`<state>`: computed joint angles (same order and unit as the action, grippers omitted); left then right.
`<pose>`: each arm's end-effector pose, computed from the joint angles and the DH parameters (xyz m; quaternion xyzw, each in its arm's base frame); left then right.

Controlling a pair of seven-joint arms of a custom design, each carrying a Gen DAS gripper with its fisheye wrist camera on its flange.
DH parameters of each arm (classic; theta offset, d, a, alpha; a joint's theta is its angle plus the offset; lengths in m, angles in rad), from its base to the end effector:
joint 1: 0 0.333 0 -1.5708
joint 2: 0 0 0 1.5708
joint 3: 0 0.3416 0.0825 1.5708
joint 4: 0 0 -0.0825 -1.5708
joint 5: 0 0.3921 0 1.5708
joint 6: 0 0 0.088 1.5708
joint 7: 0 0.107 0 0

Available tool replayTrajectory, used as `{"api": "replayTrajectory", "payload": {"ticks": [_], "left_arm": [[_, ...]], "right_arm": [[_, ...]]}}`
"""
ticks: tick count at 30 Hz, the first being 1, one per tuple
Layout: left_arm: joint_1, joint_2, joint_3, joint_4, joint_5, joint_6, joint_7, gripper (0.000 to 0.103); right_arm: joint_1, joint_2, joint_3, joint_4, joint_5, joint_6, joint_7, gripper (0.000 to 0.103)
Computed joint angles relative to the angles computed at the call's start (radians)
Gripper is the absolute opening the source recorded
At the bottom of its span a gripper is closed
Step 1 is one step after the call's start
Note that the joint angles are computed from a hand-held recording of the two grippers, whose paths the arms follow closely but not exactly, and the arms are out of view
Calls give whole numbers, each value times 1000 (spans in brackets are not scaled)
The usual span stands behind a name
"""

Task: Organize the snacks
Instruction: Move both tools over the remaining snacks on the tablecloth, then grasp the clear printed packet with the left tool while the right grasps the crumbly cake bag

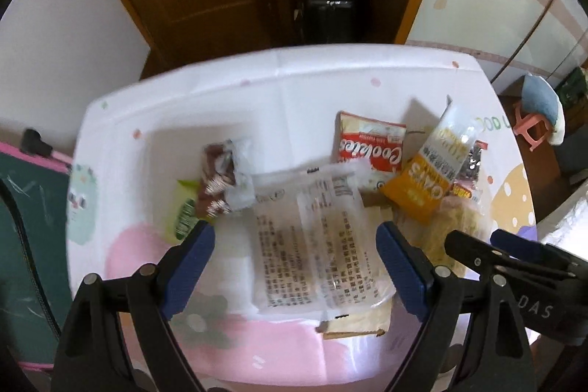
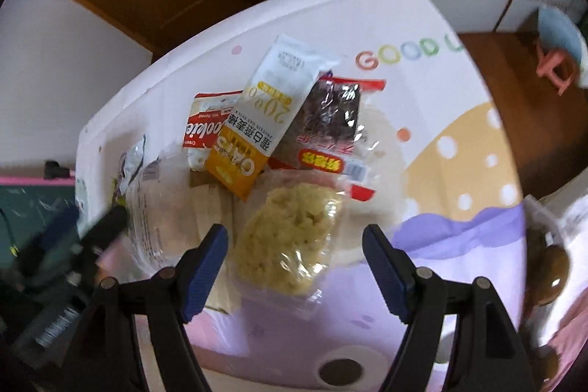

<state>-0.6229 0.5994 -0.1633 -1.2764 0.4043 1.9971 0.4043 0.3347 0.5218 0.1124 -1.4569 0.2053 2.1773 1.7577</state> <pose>0.5758 -0.4983 0.4407 -0.7860 0.5980 -0.0897 0.1289 0.6726 0.3132 0.4237 -0.7457 0.6485 0.0591 0.1413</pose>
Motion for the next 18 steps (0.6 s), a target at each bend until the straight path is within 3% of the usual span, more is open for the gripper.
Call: {"api": "replayTrajectory", "payload": {"ticks": [11,18], "left_arm": [[73,-42,-19,-188,-112,234,-76,89],[71,-6,-23,-158,-133,230,-59,89]], "right_arm": [[33,29,-8,-6,-43,15,41,76],[97,9,-38,-30,-204,-17,59,70]]}}
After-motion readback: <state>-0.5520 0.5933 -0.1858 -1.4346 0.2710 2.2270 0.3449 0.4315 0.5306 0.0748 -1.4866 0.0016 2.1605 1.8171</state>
